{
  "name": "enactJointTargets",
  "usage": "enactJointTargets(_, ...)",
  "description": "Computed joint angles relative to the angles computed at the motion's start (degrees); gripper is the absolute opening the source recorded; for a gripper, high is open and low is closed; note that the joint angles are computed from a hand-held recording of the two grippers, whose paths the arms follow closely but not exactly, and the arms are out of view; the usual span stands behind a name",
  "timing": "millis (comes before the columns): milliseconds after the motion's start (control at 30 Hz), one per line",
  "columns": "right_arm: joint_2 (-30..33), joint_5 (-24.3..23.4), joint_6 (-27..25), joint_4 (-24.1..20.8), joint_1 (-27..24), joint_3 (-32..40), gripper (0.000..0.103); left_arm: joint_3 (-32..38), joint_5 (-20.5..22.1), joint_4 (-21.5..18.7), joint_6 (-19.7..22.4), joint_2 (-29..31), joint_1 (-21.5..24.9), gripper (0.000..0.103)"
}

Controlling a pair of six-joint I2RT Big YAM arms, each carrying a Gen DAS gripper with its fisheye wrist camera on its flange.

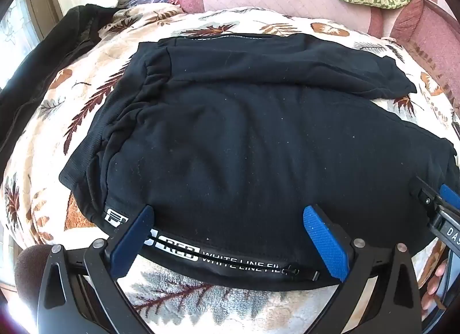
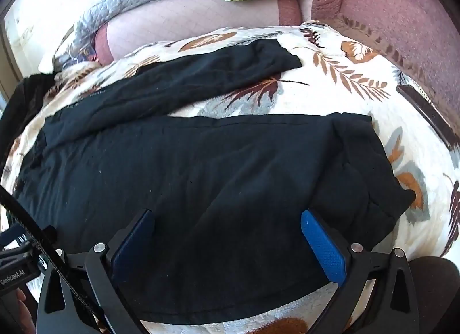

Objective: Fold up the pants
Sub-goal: 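Position both grippers at the waistband of the black pants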

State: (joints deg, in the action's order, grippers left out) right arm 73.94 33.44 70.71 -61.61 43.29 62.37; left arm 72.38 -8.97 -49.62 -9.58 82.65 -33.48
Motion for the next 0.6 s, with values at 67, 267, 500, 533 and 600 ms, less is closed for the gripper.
enactJointTargets(67,0.58,-0.13,-0.72,-0.94,0.06,0.58,0.103,-0.33,-0.52,0.55,0.45,-0.18,-0.23,0.103)
enactJointTargets(267,1.20,-0.89,-2.10,-3.21,-0.34,1.76,0.103,0.76,1.84,-1.25,0.93,-0.44,0.58,0.103)
enactJointTargets(500,-2.25,-2.75,-1.27,0.49,-0.72,-0.32,0.099,1.91,-1.06,0.06,0.54,-3.39,0.51,0.103)
enactJointTargets(533,-2.97,-3.02,-1.06,1.09,-0.89,-0.72,0.099,2.27,-0.97,-0.01,0.77,-3.57,0.57,0.103)
enactJointTargets(600,-3.95,-4.30,-0.68,0.41,-1.35,-0.52,0.098,2.56,-1.23,0.08,1.48,-4.18,0.55,0.103)
